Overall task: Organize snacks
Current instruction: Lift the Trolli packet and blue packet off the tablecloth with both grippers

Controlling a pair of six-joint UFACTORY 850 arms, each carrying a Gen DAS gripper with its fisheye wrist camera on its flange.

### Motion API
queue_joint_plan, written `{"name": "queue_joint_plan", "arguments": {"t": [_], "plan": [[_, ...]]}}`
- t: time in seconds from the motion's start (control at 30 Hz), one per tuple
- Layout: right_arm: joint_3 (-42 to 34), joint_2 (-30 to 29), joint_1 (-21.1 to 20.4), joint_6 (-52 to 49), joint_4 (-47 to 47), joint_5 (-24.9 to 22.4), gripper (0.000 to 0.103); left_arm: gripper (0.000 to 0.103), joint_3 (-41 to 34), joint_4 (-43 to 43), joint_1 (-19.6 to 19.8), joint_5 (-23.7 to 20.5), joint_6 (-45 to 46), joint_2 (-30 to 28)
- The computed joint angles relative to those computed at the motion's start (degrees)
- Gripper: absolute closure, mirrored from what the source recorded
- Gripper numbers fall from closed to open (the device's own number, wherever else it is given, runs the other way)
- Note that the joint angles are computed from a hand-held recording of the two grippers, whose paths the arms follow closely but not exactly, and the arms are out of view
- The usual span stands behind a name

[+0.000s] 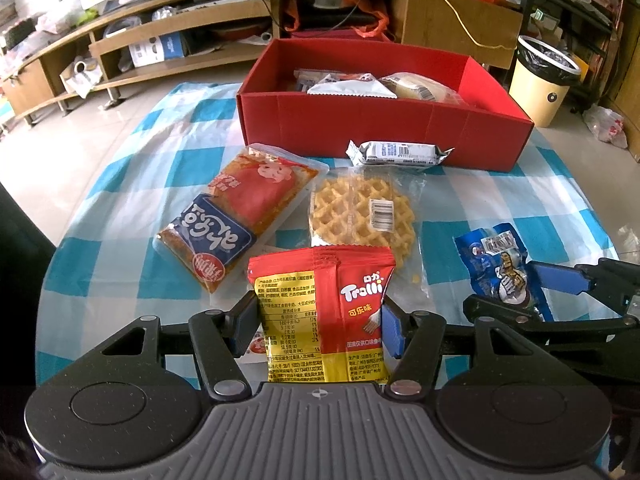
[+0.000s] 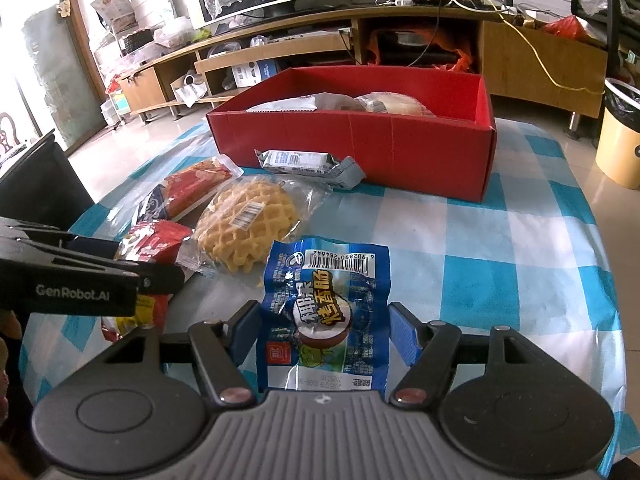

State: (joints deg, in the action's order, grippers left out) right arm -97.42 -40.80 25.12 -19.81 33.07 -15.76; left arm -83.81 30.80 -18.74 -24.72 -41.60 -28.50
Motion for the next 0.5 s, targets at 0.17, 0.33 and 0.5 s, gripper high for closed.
{"name": "queue_joint_plan", "arguments": {"t": [0.17, 0.33, 0.5], "plan": [[-0.1, -0.1, 0.0, -0.4, 0.4, -0.2, 0.039, 0.035, 0.0, -0.2, 0.0, 0.0, 0.2, 0.0], [0.3, 0.1, 0.0, -1.8, 1.8, 0.3, 0.039, 0.035, -0.1, -0.7, 0.0, 0.5, 0.5, 0.2], [0.6, 0.5, 0.0, -4.2, 4.3, 1.1, 0.039, 0.035, -0.6, 0.2, 0.0, 0.9, -0.3, 0.1]]}}
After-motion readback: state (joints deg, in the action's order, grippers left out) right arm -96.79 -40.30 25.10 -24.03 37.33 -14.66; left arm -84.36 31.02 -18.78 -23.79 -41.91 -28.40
